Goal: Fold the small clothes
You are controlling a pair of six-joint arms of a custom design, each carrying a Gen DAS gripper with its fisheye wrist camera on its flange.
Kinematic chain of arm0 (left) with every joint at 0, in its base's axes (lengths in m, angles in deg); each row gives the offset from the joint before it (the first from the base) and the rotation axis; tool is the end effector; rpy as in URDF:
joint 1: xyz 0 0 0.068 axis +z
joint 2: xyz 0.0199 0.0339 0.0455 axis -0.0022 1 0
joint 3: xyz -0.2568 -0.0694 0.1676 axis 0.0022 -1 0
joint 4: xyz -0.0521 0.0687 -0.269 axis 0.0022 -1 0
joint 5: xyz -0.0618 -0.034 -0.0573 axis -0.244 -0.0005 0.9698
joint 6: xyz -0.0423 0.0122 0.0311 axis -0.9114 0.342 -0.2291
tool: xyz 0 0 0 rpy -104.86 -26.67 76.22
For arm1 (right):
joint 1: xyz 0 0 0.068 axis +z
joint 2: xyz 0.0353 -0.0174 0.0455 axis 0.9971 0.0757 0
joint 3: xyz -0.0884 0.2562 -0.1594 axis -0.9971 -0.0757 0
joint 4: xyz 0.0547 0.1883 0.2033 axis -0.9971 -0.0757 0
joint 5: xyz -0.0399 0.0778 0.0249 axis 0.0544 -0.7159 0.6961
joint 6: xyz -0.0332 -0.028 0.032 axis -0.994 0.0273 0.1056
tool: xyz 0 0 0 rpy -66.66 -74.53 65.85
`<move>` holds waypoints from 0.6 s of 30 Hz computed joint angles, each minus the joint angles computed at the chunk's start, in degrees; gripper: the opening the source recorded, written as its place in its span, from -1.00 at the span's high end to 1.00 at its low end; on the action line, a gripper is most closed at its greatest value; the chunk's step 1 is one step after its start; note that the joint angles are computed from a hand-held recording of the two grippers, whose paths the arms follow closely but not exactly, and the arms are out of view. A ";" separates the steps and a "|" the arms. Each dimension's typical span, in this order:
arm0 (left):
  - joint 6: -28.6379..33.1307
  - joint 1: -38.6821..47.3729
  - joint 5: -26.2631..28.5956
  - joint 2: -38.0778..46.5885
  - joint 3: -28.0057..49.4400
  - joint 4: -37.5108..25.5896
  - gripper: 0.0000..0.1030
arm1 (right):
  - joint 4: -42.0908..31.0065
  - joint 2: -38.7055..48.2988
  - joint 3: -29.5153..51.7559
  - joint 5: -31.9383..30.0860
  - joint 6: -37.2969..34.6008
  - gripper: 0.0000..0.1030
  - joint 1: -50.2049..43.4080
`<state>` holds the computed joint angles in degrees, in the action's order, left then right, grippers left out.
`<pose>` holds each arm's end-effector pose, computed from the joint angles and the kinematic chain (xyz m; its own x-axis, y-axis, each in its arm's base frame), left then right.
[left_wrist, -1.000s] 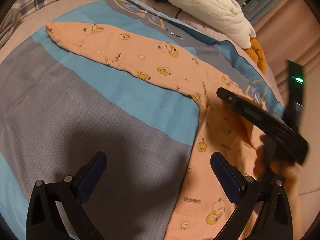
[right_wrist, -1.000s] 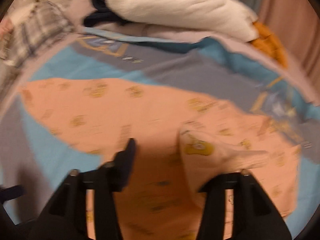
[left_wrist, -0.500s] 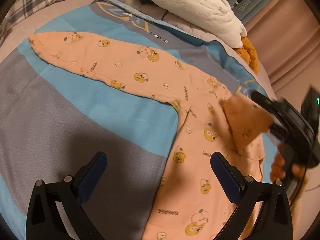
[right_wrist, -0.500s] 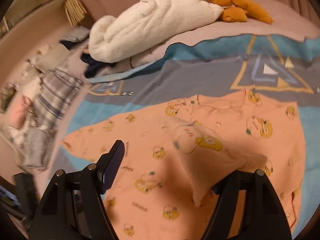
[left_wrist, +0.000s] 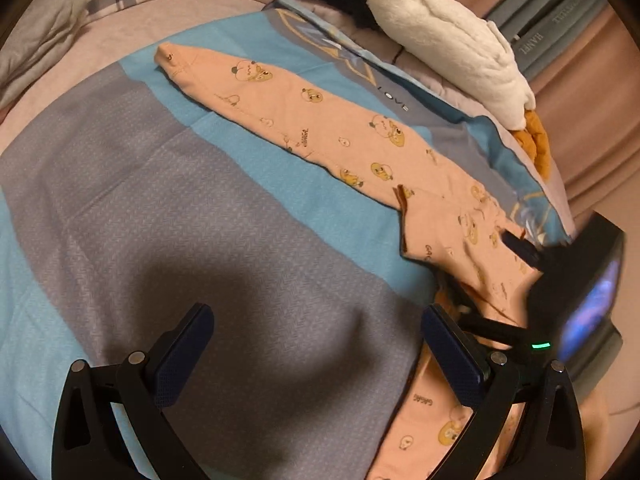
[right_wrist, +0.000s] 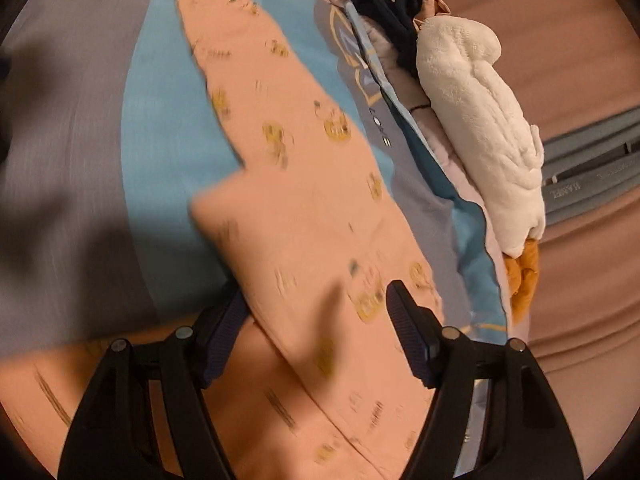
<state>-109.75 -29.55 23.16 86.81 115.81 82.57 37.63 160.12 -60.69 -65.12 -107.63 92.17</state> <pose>0.2795 -0.1598 0.0300 -0.8716 -0.2794 -0.4028 -0.0928 0.9008 -0.4242 0.2886 0.0229 -0.0030 -0.5599 -0.7791 -0.2820 -0.5054 0.5908 -0.6289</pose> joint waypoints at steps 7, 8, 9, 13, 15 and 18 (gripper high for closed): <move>0.04 -1.58 0.59 0.06 1.93 -0.58 -0.99 | -35.32 -19.01 7.29 -32.14 11.67 -0.37 -33.58; 0.15 -1.84 0.68 0.31 2.66 -1.06 -0.99 | -39.06 -18.74 9.64 -35.71 12.52 -0.37 -38.92; 0.21 -2.21 0.73 0.67 3.62 -1.65 -0.99 | -41.54 -17.85 11.78 -37.55 12.61 -0.36 -42.47; 0.22 -3.68 0.87 2.08 7.32 -3.84 -0.99 | -43.87 -15.33 12.98 -40.97 4.51 -0.36 -55.54; 0.31 -4.65 0.81 2.85 9.27 -4.80 -0.99 | -41.75 -13.66 12.17 -40.78 0.42 -0.36 -59.61; 0.49 -6.35 1.10 4.12 12.74 -6.46 -0.99 | -39.04 -10.71 12.80 -39.85 -2.87 -0.35 -62.96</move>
<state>-109.26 -35.90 24.26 90.93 128.55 76.11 -1.41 149.42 -47.89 -104.97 -110.50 29.21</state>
